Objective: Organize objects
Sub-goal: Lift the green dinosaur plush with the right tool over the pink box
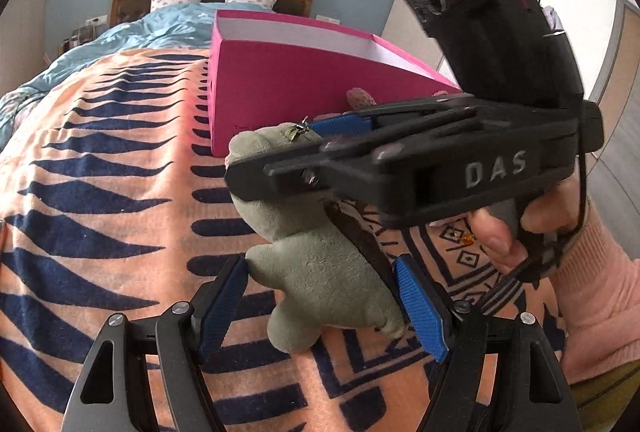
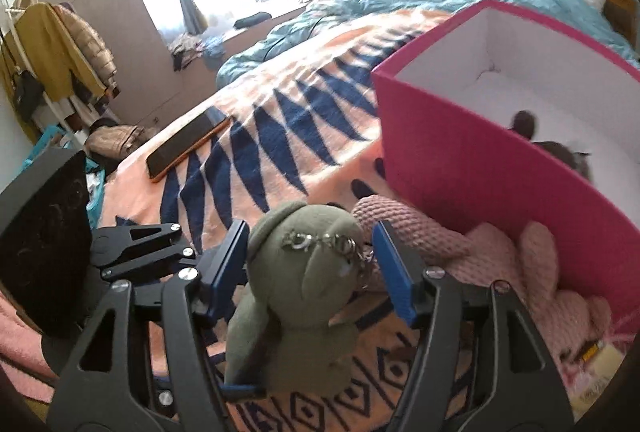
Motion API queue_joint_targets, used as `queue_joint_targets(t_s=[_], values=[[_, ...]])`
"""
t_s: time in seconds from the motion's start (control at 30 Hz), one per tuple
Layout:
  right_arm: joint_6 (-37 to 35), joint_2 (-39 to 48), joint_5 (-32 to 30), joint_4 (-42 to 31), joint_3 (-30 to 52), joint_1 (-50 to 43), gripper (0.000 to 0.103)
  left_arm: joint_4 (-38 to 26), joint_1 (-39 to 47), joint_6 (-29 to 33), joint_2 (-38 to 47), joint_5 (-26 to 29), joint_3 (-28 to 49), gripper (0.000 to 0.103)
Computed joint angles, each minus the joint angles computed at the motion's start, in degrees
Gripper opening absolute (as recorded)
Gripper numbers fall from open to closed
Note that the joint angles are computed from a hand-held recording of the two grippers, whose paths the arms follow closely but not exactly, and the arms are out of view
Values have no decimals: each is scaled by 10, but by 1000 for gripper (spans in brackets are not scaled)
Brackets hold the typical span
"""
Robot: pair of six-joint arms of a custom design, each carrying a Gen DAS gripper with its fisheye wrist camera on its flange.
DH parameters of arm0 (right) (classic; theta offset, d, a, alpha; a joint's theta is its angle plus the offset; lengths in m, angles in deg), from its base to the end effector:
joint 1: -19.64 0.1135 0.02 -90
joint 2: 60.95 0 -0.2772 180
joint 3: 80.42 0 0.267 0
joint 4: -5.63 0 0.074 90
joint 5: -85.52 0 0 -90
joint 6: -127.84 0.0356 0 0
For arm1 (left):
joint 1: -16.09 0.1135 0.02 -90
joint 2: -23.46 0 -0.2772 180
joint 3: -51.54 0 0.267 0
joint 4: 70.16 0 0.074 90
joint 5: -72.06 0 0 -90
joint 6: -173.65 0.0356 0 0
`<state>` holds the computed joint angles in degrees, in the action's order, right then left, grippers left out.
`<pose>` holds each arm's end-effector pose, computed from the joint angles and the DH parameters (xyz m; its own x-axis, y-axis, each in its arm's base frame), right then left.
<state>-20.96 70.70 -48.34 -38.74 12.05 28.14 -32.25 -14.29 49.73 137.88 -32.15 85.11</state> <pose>0.4141 0.0868 0.0529 -0.3521 -0.6762 -0.6471 -0.9357 0.2378 0.2606 0.2257 -0.1222 0.0284 -0.6747 -0.2315 -0.7008 -0.0498 0.9616 -0.2698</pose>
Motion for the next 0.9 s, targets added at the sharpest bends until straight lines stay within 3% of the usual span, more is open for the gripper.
queue_joint_targets(t_s=[0.2,0.43,0.73,0.9], values=[[-25,-6,-5,-17,-1,-12,58,18,0,-5,10,9,-4,79],[4,-34,-61,-32,-16,-84,57,-14,-7,-1,-6,-6,7,79],[36,-10,-98,-56,1,-164,55,30,28,-1,-7,32,-2,77],[75,4,-122,-64,13,-178,55,4,8,5,-4,30,19,71]])
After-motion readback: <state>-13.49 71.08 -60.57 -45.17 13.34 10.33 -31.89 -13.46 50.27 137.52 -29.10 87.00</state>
